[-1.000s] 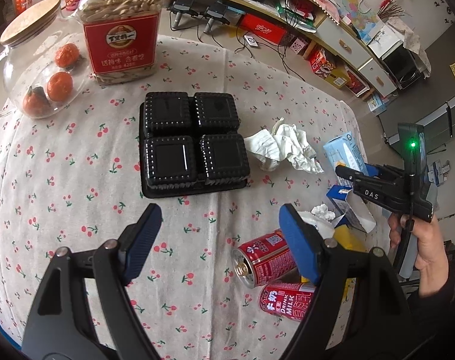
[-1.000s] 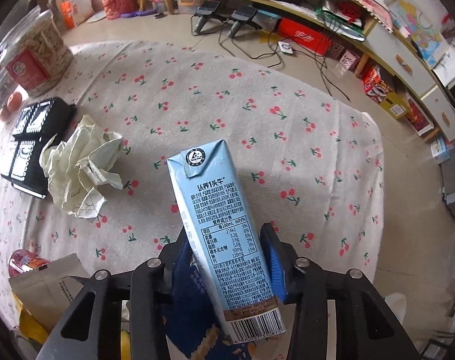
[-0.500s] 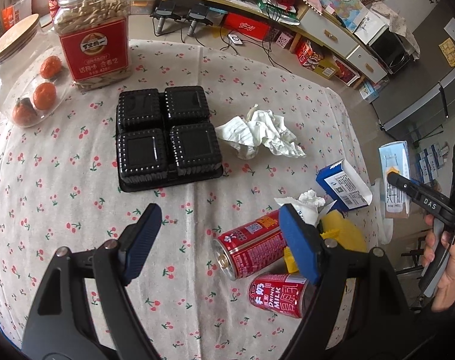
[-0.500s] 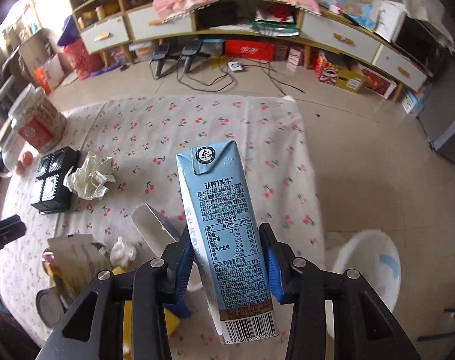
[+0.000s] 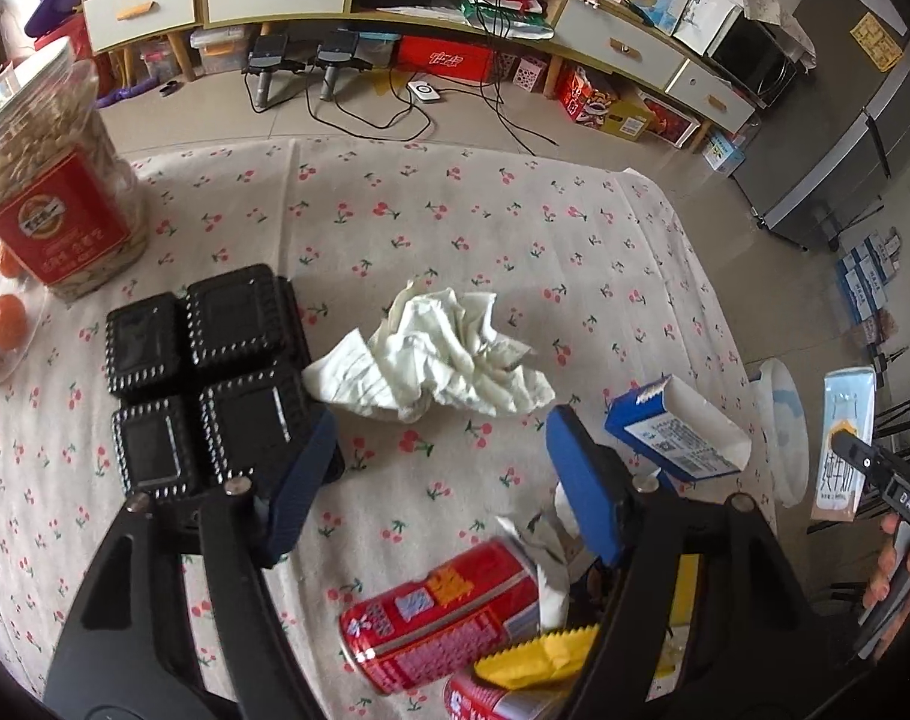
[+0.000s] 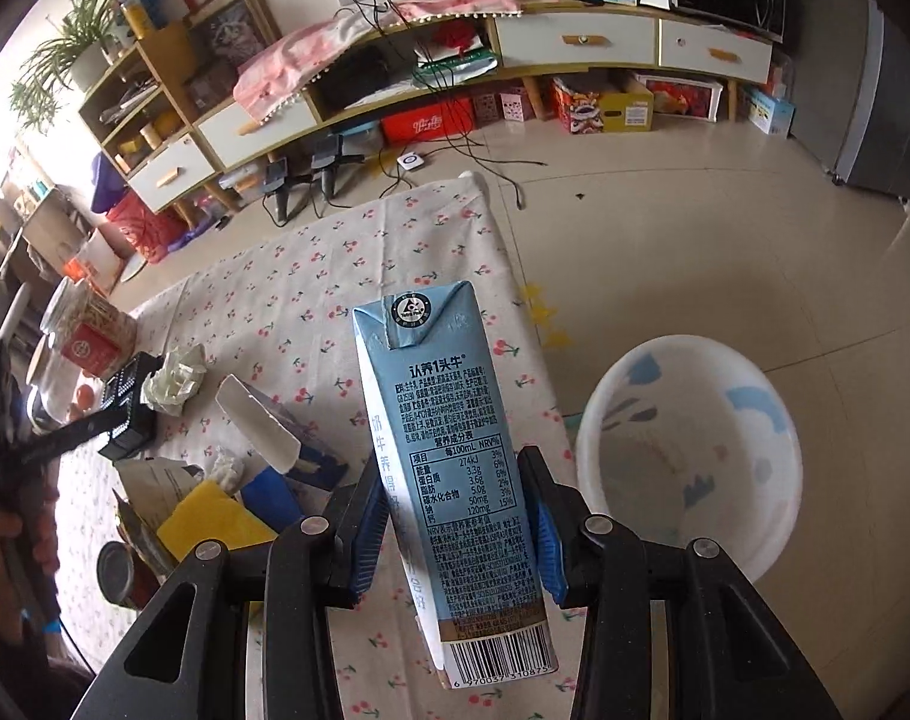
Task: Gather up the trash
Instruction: 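Carry the carton toward the basin while the left gripper grasps the crumpled tissue, then move both grippers over the white basin and release tissue and carton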
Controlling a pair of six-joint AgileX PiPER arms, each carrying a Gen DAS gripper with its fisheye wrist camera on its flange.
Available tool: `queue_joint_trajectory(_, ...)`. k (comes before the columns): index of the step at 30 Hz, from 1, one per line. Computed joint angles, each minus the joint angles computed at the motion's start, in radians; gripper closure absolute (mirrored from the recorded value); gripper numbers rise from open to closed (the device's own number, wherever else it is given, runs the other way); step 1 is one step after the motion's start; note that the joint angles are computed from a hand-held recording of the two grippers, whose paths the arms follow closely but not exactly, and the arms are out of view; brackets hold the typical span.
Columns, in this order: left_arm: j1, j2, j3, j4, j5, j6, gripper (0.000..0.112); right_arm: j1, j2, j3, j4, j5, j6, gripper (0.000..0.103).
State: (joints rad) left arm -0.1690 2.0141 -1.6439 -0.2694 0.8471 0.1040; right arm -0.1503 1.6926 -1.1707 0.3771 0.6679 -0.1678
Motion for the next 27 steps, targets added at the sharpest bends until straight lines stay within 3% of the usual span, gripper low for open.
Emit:
queue_joint_trajectory(8,-0.052,0.17,-0.207,0.154,0.113,-0.147,0.049,-0.092,0.009,0.042,0.093,0.016,-0.116,0.06)
queue_joint_trajectory(10,-0.056,0.175,-0.203,0.18,0.101,-0.171,0.05,-0.105,0.002,0.052,0.101,0.018,-0.132,0.06)
queue_joint_trajectory(12,-0.063,0.174,-0.192,0.21,0.09,-0.185,0.058,-0.117,-0.005,0.064,0.101,0.019,-0.144,0.06)
queue_joint_trajectory(14,-0.071,0.172,-0.177,0.258,0.079,-0.2,0.074,-0.129,-0.01,0.075,0.099,0.018,-0.153,0.06)
queue_joint_trajectory(19,-0.058,0.124,-0.11,0.257,0.025,-0.192,0.098,-0.157,-0.023,0.096,0.101,0.021,-0.172,0.06)
queue_joint_trajectory(27,-0.097,-0.016,0.003,0.268,-0.038,-0.183,0.105,-0.208,-0.049,0.127,0.138,0.02,-0.231,0.06)
